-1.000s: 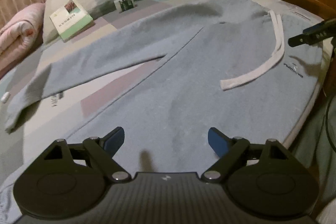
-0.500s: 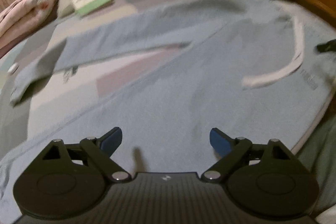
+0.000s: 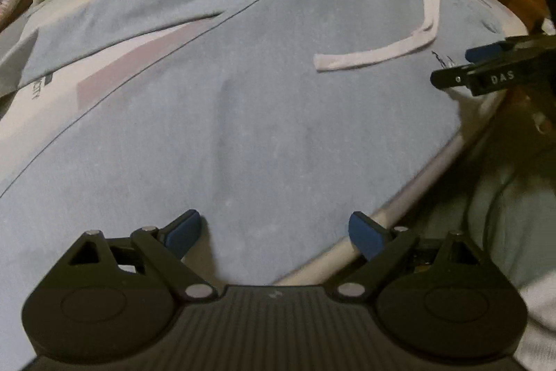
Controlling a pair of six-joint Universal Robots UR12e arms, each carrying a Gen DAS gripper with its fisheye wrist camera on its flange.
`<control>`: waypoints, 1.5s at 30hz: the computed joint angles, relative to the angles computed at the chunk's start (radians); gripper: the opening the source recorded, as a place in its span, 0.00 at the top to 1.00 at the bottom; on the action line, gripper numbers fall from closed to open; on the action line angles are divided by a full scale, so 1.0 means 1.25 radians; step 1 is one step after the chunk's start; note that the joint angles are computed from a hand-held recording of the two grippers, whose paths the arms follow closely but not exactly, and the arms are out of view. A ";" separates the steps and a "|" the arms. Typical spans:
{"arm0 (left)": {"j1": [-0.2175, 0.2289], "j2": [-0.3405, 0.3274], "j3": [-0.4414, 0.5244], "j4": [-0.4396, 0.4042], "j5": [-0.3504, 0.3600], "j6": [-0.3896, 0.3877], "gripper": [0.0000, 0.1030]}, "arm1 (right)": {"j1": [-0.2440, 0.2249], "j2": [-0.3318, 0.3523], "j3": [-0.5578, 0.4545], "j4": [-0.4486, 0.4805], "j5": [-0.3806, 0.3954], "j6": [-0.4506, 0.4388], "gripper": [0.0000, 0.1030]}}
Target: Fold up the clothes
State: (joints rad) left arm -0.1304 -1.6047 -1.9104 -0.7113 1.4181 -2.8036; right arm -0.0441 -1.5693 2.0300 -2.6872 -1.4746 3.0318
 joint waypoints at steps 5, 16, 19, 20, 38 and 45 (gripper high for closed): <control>0.023 0.008 0.010 0.018 0.061 0.004 0.11 | 0.005 0.009 -0.003 -0.012 -0.013 0.007 0.00; 0.110 0.001 0.014 -0.033 0.090 -0.040 0.10 | 0.007 0.006 -0.005 -0.003 -0.021 0.016 0.00; 0.135 0.028 -0.013 -0.036 0.079 -0.035 0.10 | 0.009 0.008 -0.006 -0.005 -0.024 0.021 0.00; 0.144 0.038 -0.022 -0.035 0.082 -0.033 0.10 | 0.009 0.009 -0.006 -0.006 -0.025 0.022 0.00; 0.265 0.111 -0.126 0.121 0.039 -0.054 0.07 | 0.029 0.017 -0.020 0.007 -0.074 0.074 0.00; 0.301 0.091 -0.135 0.145 0.019 -0.134 0.05 | 0.047 0.019 -0.030 0.026 -0.122 0.115 0.00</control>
State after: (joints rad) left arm 0.2464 -1.4910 -2.0785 -0.5300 1.4418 -2.9711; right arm 0.0149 -1.5450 1.9931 -2.6551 -1.6266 3.1755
